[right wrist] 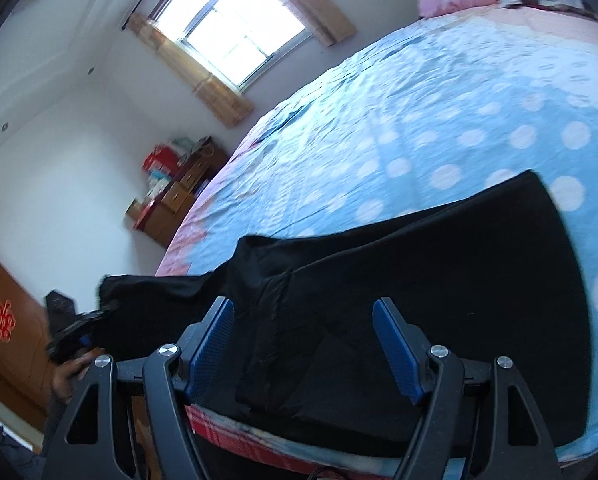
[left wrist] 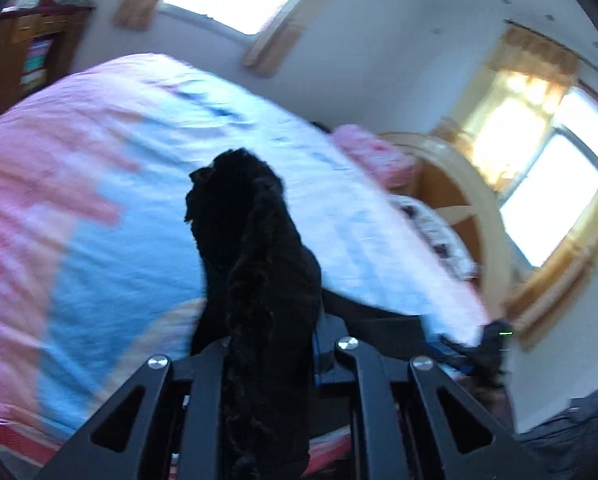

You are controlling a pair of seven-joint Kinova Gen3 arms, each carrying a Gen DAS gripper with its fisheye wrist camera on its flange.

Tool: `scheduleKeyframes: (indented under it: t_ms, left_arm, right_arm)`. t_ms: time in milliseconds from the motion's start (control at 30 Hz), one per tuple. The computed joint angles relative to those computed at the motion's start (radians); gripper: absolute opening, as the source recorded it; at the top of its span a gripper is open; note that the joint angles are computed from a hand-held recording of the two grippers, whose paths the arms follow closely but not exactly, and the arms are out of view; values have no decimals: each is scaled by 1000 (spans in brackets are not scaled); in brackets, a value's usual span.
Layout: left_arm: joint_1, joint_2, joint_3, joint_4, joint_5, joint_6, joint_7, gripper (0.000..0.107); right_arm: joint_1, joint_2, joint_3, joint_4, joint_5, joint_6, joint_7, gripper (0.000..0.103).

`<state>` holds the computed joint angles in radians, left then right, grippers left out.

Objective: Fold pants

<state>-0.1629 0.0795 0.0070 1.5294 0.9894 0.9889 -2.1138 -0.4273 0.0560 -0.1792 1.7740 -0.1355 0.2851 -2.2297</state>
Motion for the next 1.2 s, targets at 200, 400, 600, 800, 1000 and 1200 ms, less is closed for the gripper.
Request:
scheduleKeyframes:
  t_ms: [200,400,600,800,1000,1200]
  left_arm:
    - [74,73,88,-96,114,36,69,15]
    - [185,215,183,-262,76,21,150,15]
    - [300,367,257,-469,-84,35,274,15]
    - [480,519,202,-716,-328,102,453,22]
    - [545,571,245,-775,-502,97,493,71]
    - [585,473,186,-633,-605,-25,432,77]
  right_arm:
    - [10,-51,5,39,199,16,-244,73]
    - [256,-114,-209,105,389,12,-488,73]
    - [171,-165,-94,157,576,22,-730,73]
    - [265,-201,-134,205,617,14,-815,73]
    - [325,-227,-136,242,593,5,-835,73]
    - [351,-240,-127,257,519,-6,-785,73]
